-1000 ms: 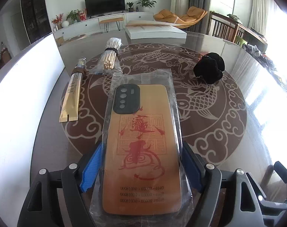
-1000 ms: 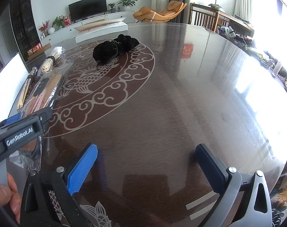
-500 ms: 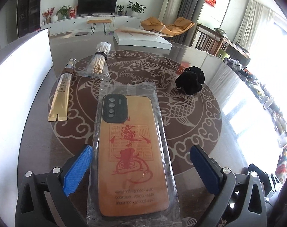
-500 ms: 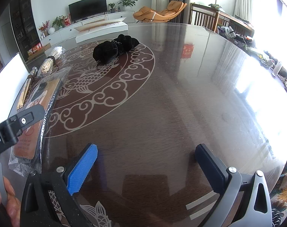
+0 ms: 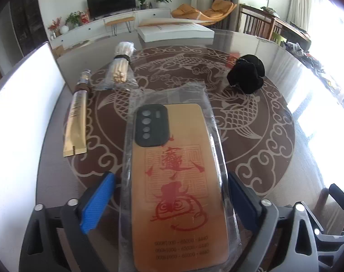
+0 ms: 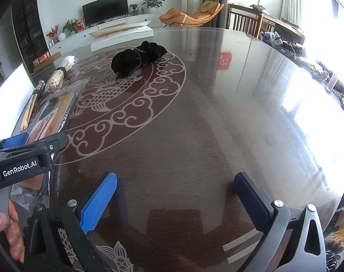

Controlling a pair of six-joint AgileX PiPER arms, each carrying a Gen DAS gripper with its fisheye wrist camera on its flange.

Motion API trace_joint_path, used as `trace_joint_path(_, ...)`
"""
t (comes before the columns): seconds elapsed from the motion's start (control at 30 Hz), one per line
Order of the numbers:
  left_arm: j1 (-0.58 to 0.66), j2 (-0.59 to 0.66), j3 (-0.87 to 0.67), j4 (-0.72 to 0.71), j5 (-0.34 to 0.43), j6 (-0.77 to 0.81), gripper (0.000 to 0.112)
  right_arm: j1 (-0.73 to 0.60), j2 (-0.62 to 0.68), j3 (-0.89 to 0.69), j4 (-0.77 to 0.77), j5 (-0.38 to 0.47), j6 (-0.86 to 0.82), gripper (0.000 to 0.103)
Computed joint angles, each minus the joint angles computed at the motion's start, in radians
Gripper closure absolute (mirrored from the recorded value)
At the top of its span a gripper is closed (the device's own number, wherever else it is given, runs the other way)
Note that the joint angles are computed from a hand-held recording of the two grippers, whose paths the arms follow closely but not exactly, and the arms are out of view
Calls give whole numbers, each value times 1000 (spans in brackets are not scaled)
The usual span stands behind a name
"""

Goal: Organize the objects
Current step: 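Carry the phone case with left gripper while right gripper grasps the black velvet pouch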

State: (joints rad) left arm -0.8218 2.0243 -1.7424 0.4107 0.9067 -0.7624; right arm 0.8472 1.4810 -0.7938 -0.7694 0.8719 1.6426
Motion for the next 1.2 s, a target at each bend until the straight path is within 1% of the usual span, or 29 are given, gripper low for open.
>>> trace_joint_path(0.03,-4,-15,20,21,1,-33,38,0,-2,0,0,0,-1,0)
trace_joint_path(0.13,-8,-62,100,57,-26,-96,38,-4,-12,5,9,-11,-19,0)
trace_joint_path(0.2,-16,-95,156,81,-51,-120,38,-27,-46,27,16,-49,-22,0)
trace_joint_path(0.23,-18,-107,176,85,-60,-126,38,-67,-72,35,45,-86,-60,0)
trace_joint_path(0.3,-20,-119,196,93,-71,-138,38,-206,-105,33,161,-208,-239,0)
trace_joint_path(0.33,-22,-117,194,97,-68,-141,38,-274,-84,9,226,-260,-339,0)
trace_joint_path(0.4,-25,-111,186,104,-62,-145,37,-392,-8,-88,380,-319,-539,6)
trace_joint_path(0.43,-24,-111,187,103,-63,-145,37,-444,34,-155,458,-320,-639,8)
trace_joint_path(0.5,-24,-112,189,105,-65,-146,37,-517,147,-335,578,-262,-814,8)
trace_joint_path(0.57,-24,-109,186,105,-65,-146,37,-559,279,-527,644,-187,-907,8)
trace_joint_path(0.6,-24,-110,187,106,-66,-147,37,-571,348,-626,668,-136,-935,9)
trace_joint_path(0.63,-24,-110,188,107,-67,-148,37,-575,410,-714,668,-88,-940,13)
trace_joint_path(0.7,-24,-110,188,107,-67,-148,37,-567,517,-858,639,-2,-940,17)
trace_joint_path(0.77,-24,-110,188,107,-67,-148,37,-549,575,-927,599,35,-950,36)
trace_joint_path(0.8,-23,-110,189,107,-69,-148,37,-531,578,-931,555,34,-950,49)
trace_joint_path(0.83,-24,-110,190,107,-69,-149,37,-521,571,-912,535,18,-960,65)
trace_joint_path(0.87,-23,-110,190,107,-69,-149,37,-511,548,-871,522,-4,-956,73)
trace_joint_path(0.93,-23,-111,191,107,-70,-148,37,-498,465,-730,512,-84,-931,73)
trace_joint_path(1.0,-20,-114,195,102,-76,-148,37,-483,353,-547,533,-188,-922,73)
trace_joint_path(1.03,-16,-118,202,96,-87,-146,37,-472,289,-447,555,-244,-923,73)
trace_joint_path(1.1,-4,-144,238,77,-132,-153,38,-442,151,-252,632,-351,-946,73)
trace_joint_path(1.17,4,-168,270,60,-160,-163,38,-398,20,-83,705,-435,-953,73)
trace_joint_path(1.2,4,-186,292,57,-173,-177,38,-372,-36,-18,721,-462,-938,73)
